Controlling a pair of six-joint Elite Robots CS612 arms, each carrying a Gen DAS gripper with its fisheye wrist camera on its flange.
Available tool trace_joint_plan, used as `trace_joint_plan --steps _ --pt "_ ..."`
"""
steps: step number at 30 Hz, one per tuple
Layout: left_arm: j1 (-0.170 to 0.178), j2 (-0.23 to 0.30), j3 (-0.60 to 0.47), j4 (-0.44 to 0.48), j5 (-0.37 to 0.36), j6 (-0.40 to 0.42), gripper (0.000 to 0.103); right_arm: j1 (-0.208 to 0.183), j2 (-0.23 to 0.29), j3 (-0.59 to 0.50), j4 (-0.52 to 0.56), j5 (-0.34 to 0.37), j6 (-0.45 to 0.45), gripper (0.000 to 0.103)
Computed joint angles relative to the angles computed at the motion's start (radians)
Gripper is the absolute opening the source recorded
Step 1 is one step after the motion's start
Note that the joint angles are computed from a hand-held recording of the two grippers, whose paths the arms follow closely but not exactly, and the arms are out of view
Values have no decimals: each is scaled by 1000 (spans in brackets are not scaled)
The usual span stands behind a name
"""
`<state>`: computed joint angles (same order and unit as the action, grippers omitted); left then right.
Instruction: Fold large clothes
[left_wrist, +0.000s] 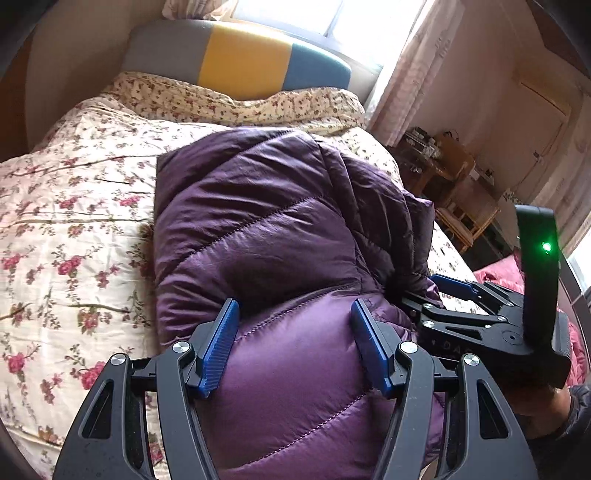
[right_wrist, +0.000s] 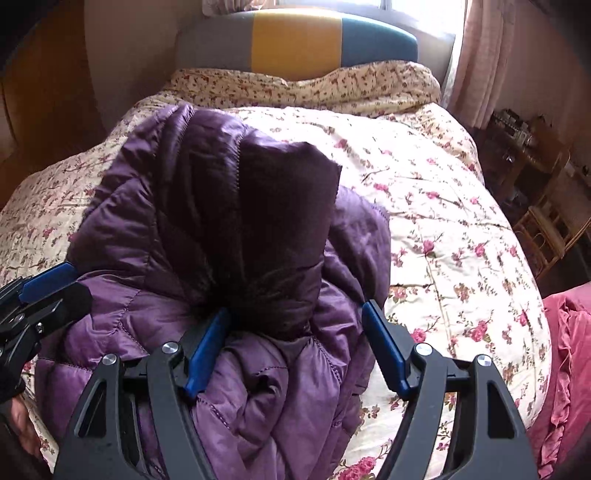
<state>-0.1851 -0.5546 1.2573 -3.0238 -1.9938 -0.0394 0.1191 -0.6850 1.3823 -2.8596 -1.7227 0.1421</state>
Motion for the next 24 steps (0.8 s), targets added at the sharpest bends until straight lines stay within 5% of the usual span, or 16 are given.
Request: trace_joint_plan --steps 14,24 --pt "2 -6 -16 4 64 -27 62 17 -30 17 -38 -19 -15 76" --pt "-1 15 -60 72 85 -7 62 6 8 -49 88 -8 4 76"
